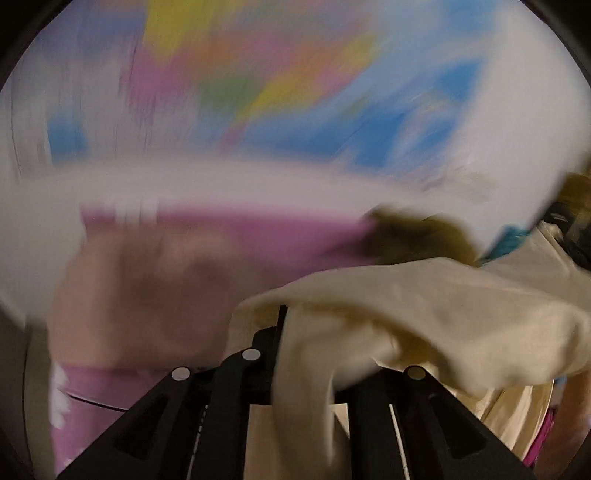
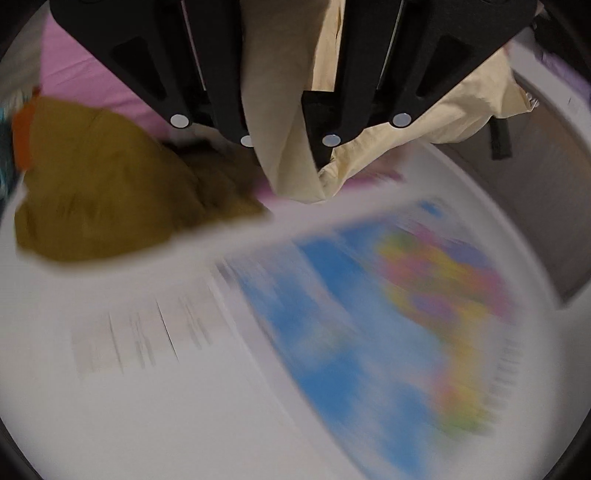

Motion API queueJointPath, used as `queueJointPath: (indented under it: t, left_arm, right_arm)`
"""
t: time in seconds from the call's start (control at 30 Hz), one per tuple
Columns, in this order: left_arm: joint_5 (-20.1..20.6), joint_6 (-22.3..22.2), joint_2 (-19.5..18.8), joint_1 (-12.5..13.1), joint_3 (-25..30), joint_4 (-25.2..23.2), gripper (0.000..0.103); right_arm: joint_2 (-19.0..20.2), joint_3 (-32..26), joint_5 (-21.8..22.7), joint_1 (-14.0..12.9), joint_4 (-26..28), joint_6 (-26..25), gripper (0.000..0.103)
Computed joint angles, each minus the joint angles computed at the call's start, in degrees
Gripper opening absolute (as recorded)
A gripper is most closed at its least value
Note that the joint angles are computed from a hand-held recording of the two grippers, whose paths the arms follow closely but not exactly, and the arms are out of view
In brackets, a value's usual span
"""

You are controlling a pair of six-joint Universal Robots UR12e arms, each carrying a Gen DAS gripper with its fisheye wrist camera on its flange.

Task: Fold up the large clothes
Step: 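Lower the cream shirt onto the bed and open both grippers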

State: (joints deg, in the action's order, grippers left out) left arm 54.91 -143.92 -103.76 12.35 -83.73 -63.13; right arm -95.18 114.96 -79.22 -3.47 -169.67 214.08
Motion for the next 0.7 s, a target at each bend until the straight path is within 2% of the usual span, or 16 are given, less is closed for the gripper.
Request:
queueJointPath:
  t: [0.03,0.1,0.13,0.17,0.2,0.23,0.3,0.33,0.37,0.43,0.47,0.5,0.53,0.6,0.67,0.7]
  left_arm:
    - [3.9,-2.6,-3.1,-1.3,2.1,-1.6,0.009]
    - [8.8,-5.9,-7.7,-2.8,5.4,-5.2,0.010]
    - [8.6,-7.2,-9.3,-2.9,6.7,-7.5,0.015]
    - [8.5,-6.9,-9.9,-3.0,7.3,-8.4,0.015]
    - [8.5,-6.2,-10.0,-3.1,7.3,-7.6,0.016]
    - [8.5,-5.3,-9.8,-3.0,7.2,-6.7,0.020]
    - [7.4,-2.6,-8.7,-2.6,6.9,-4.6,0.027]
    - [6.3,-0.5,-7.7,-2.3,6.1,-2.8,0.031]
    - [5.5,1.2,-6.9,-2.3,5.6,-1.6,0.031]
    - [2.5,7.4,-5.1,-2.2,4.2,-0.3,0.032]
    - [1.8,9.8,-4.5,-2.4,3.6,-0.2,0.036]
    - [1.5,11.3,-4.2,-3.1,3.6,-0.3,0.039]
    - [0.9,13.0,-4.0,-3.4,3.5,-1.3,0.049]
    - [0.3,15.6,-3.9,-4.5,3.1,-1.6,0.051]
    - [1.5,13.9,-4.1,-5.4,2.6,1.2,0.050]
    - [2.1,12.9,-3.9,-5.8,2.0,2.9,0.050]
  right_arm:
    - [2.6,-0.5,1.9,-0.9,1.6,2.2,0.005]
    - [6.5,-1.5,0.4,-1.3,5.5,3.7,0.007]
    - [8.0,-1.7,0.0,-1.7,6.9,4.3,0.010]
    - [8.8,-1.7,0.0,-1.9,7.5,4.9,0.011]
    - [9.2,-1.7,-0.4,-2.1,8.1,5.5,0.017]
    - [9.3,-1.8,-1.2,-2.2,8.8,5.0,0.028]
    - [8.4,-2.4,-5.6,-1.2,10.3,-0.9,0.037]
    - [8.1,-2.7,-8.0,-0.4,10.8,-3.3,0.046]
    - [7.6,-3.6,-12.7,1.3,12.2,-7.6,0.050]
    - [6.9,-3.7,-19.7,4.9,8.9,-17.0,0.078]
    - [6.7,-3.4,-21.9,6.3,7.2,-20.4,0.086]
    - [6.8,-3.5,-23.7,7.9,5.6,-24.7,0.087]
    - [7.1,-3.9,-23.1,9.3,5.2,-30.0,0.087]
    - [8.4,-5.4,-23.5,11.3,7.6,-36.9,0.087]
    - [10.5,-7.8,-23.9,13.1,12.7,-43.4,0.087]
    - [12.1,-8.9,-26.6,14.4,14.2,-46.7,0.087]
